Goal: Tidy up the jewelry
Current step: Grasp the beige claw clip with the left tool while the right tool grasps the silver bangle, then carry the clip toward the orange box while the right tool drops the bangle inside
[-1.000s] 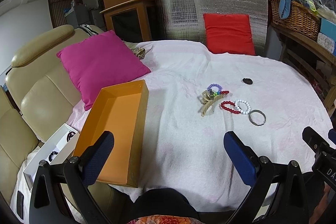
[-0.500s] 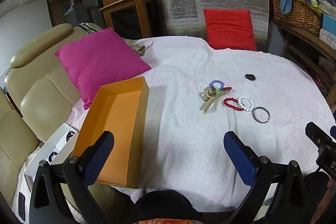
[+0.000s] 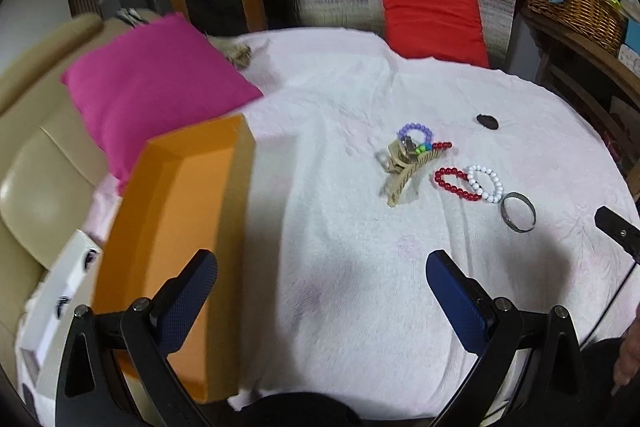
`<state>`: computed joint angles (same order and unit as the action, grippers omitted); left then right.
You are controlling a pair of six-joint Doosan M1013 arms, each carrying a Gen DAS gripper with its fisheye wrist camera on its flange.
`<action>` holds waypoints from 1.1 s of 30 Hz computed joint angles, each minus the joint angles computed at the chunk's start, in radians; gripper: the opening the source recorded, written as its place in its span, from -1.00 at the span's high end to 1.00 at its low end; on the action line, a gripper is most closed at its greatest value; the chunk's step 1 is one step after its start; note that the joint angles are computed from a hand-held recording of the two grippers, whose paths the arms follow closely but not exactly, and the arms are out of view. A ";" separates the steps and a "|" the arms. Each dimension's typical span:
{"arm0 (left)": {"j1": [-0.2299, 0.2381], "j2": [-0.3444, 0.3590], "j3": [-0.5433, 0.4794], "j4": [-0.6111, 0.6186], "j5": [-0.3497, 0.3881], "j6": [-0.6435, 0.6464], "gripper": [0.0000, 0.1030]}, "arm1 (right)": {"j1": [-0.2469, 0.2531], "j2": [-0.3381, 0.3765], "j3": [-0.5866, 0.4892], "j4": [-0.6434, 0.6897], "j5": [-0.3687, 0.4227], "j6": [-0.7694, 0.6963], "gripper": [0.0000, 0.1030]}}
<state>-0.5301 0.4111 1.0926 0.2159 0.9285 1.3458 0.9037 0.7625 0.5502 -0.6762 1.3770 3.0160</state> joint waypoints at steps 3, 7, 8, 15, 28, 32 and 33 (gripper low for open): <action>0.013 0.041 -0.044 -0.049 0.029 0.023 -1.00 | -0.032 -0.035 0.096 0.048 -0.078 0.045 -0.29; 0.015 0.097 -0.114 -0.092 0.064 0.071 -1.00 | -0.081 -0.052 0.165 0.163 -0.158 0.098 0.15; 0.015 0.110 -0.132 -0.102 0.073 0.087 -1.00 | -0.089 -0.048 0.167 0.175 -0.160 0.101 0.15; -0.003 0.218 -0.275 -0.179 0.124 0.206 -1.00 | -0.125 -0.008 0.123 0.255 -0.131 0.036 0.19; -0.005 0.392 -0.503 -0.315 0.318 0.320 0.36 | -0.134 0.100 -0.055 0.274 0.037 -0.184 0.75; 0.005 0.396 -0.511 -0.383 0.343 0.327 0.77 | -0.119 0.164 -0.175 0.217 0.146 -0.270 0.91; 0.006 0.389 -0.500 -0.385 0.339 0.326 0.77 | -0.118 0.163 -0.173 0.209 0.144 -0.271 0.92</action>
